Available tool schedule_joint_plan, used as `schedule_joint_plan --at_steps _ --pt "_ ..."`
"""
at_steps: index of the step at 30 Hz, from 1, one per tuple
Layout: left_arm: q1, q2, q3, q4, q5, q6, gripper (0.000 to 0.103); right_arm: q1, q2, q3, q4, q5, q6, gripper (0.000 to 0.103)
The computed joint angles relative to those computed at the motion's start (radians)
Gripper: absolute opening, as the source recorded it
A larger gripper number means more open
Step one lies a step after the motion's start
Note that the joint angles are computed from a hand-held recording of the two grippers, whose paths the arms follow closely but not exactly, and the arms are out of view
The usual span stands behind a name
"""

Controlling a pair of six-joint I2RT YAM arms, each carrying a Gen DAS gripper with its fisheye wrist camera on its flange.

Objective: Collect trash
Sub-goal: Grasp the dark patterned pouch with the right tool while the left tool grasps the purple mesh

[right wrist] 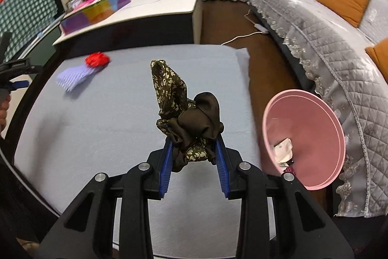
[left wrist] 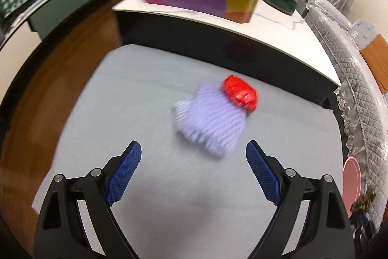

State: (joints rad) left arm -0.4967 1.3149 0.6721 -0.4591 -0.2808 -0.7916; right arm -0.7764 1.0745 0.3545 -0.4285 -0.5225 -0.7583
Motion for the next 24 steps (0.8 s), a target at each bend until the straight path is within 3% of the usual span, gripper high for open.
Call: schedule_joint_plan --at_steps 6,11,13,15,16,24 --pt "0.084 0.32 0.118 0.128 0.078 -0.003 0.085 0.023 0.056 -0.007 0.09 0.03 0.01 0.034" --pt "0.121 0.358 0.092 0.208 0.129 -0.027 0.081 0.032 0.067 -0.024 0.114 0.039 0.0 0.034" --pt "0.131 0.351 0.076 0.248 0.16 -0.035 0.065 0.034 0.09 -0.019 0.134 0.049 0.009 0.034" --pt "0.131 0.346 0.071 0.254 0.185 -0.017 0.033 0.038 0.116 -0.013 0.162 0.065 0.024 0.034" --pt "0.131 0.344 0.069 0.252 0.188 -0.009 0.023 0.04 0.117 -0.013 0.164 0.071 0.03 0.034" --pt "0.074 0.172 0.021 0.157 0.12 -0.017 0.018 0.027 0.084 -0.022 0.17 0.068 0.021 0.034"
